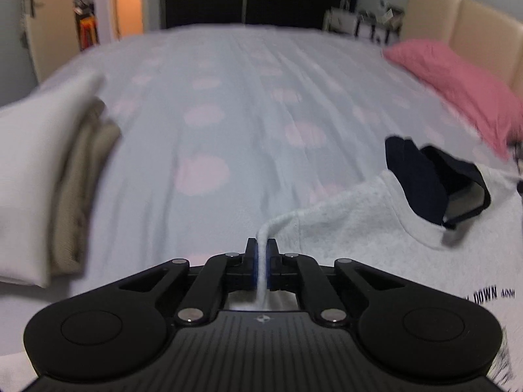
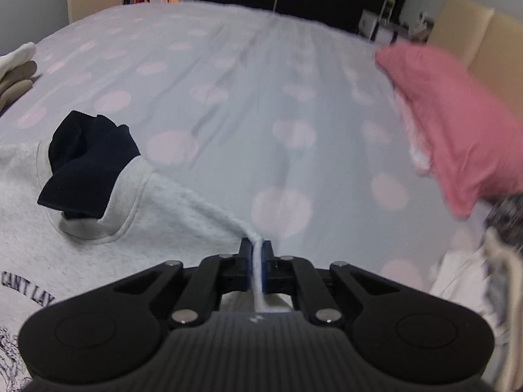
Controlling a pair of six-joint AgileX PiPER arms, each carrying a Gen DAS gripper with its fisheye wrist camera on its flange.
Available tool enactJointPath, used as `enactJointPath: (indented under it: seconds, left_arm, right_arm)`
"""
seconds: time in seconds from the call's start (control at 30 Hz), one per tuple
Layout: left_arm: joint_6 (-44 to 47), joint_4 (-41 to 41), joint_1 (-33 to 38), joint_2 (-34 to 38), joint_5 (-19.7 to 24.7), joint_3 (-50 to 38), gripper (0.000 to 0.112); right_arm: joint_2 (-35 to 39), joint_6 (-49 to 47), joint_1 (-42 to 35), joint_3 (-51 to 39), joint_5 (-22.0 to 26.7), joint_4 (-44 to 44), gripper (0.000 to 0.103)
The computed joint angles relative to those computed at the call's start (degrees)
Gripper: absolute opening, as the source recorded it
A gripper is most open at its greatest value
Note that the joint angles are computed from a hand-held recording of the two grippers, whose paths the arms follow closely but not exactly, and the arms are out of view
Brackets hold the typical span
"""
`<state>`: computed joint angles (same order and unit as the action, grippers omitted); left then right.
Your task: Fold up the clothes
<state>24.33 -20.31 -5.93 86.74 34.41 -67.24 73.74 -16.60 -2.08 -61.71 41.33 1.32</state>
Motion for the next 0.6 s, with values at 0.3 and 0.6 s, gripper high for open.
enactJointPath:
  seconds: [0.3, 0.6]
  left_arm:
    - [-1.1, 0.3, 7.2, -5.2, 1.4, -9.2, 0.0]
    - [1.8, -7.3, 13.9, 9.4, 21.8, -30.5, 0.0]
  right_arm:
    - [-3.0, 5.0, 7.4, -12.3, 5.4, -5.9, 0.006]
    - [9.3, 10.8, 12.3, -22.1, 9.3, -12.3, 0.006]
